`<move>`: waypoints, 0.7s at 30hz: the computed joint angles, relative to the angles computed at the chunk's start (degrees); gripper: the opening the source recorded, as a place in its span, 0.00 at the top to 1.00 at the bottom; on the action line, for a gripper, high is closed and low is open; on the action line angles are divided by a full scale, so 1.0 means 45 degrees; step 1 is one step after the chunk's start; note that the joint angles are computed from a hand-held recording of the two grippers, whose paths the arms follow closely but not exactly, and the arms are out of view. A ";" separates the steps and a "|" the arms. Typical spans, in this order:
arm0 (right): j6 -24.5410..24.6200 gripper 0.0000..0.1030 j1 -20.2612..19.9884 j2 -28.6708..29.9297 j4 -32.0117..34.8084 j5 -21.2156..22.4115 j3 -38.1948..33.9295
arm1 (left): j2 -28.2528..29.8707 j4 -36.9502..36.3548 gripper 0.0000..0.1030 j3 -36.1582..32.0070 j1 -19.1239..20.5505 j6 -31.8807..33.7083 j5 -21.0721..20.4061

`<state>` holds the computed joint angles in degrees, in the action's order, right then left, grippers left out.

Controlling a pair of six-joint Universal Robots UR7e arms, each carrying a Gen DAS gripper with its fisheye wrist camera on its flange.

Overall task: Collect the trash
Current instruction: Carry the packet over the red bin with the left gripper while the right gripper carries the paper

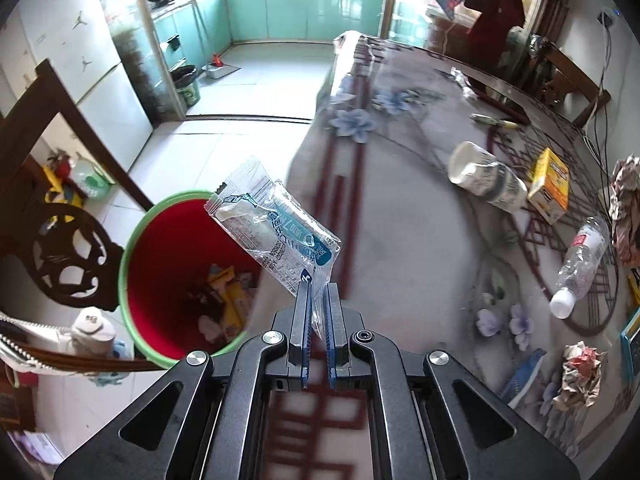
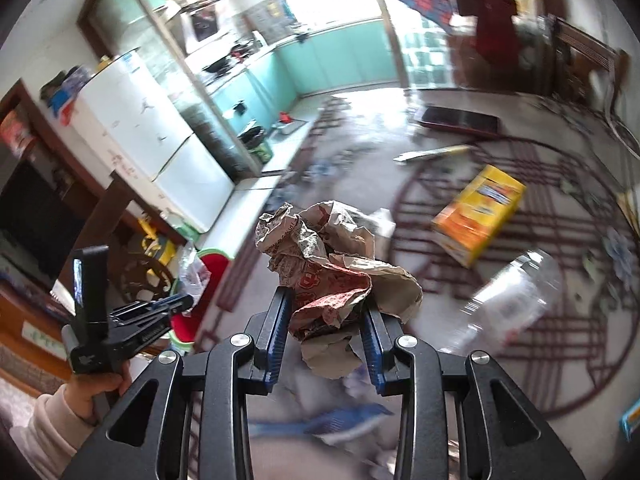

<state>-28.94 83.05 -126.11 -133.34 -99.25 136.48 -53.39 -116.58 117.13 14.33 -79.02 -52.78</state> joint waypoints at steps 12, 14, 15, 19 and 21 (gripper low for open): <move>0.1892 0.69 0.3115 0.3984 -0.2644 -0.0773 0.0429 | -0.2402 0.0303 0.94 0.1768 0.0559 -0.0153 0.0375; 0.2202 0.69 0.3376 0.4771 -0.3144 -0.0755 0.0475 | -0.2801 0.0358 0.94 0.2056 0.0711 -0.0216 0.0441; 0.2313 0.69 0.3496 0.5081 -0.3315 -0.0782 0.0480 | -0.3004 0.0317 0.94 0.2218 0.0789 -0.0270 0.0449; 0.2791 0.69 0.4006 0.6507 -0.4130 -0.0788 0.0484 | -0.3683 0.0038 0.94 0.2745 0.1040 -0.0265 0.0374; 0.2942 0.69 0.4184 0.7045 -0.4330 -0.0721 0.0442 | -0.3929 0.0095 0.94 0.2909 0.1112 -0.0265 0.0398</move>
